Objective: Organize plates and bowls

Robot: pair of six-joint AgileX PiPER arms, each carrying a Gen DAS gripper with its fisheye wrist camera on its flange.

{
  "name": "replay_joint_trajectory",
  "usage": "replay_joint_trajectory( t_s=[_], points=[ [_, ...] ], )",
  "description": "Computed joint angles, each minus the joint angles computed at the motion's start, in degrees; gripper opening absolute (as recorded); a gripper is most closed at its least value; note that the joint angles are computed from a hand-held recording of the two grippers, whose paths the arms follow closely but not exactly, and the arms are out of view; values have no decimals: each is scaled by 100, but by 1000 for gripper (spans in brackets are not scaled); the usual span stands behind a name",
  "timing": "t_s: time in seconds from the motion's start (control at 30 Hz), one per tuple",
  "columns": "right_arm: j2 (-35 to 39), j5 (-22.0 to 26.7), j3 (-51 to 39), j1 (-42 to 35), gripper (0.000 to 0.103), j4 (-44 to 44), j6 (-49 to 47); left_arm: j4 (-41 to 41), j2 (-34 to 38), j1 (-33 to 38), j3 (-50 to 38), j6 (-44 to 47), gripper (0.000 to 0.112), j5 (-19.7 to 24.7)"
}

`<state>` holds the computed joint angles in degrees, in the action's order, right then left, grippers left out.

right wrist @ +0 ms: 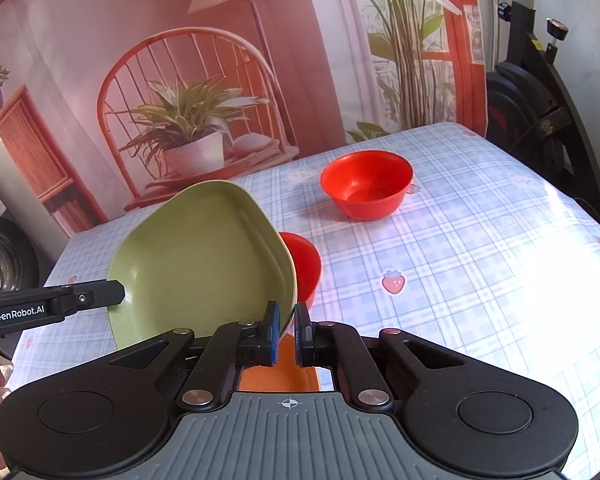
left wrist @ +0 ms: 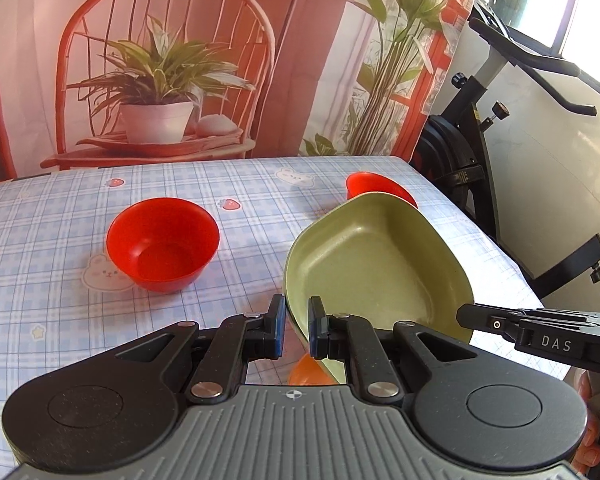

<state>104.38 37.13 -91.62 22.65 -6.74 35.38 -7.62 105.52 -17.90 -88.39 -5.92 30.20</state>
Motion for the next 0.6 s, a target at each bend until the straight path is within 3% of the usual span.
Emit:
replay_joint_trajectory(
  t_s=[0.6],
  points=[
    [-838, -12, 1450, 177, 10, 597, -111, -132, -124, -220, 707, -250, 12, -95]
  ],
)
